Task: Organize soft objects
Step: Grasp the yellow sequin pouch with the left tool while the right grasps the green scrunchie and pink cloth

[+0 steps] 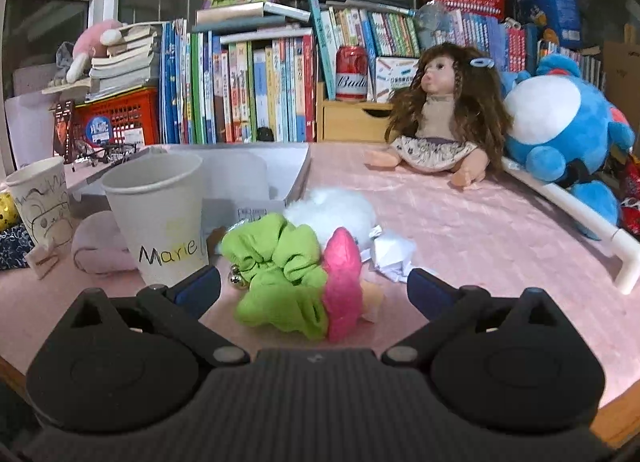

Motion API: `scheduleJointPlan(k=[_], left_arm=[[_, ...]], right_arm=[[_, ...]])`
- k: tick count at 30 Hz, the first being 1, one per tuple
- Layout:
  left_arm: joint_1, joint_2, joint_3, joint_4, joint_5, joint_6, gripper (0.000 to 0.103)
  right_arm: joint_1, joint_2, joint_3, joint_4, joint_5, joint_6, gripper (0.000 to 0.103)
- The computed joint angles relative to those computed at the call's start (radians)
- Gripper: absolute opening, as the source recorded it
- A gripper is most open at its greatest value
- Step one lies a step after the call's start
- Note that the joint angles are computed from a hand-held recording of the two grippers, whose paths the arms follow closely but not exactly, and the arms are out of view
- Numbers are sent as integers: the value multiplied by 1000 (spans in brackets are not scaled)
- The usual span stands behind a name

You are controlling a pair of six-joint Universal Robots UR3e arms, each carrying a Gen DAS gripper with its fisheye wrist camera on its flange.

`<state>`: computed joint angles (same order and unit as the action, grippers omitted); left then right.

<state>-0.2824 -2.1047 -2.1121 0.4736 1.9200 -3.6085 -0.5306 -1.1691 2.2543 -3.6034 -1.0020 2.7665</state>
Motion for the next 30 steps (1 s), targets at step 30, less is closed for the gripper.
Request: scheduleJointPlan(k=[30], left_arm=[[76,-18,21,-24,-111,11,62]], right_arm=[[107,78,-75,2,-134,-8,71]])
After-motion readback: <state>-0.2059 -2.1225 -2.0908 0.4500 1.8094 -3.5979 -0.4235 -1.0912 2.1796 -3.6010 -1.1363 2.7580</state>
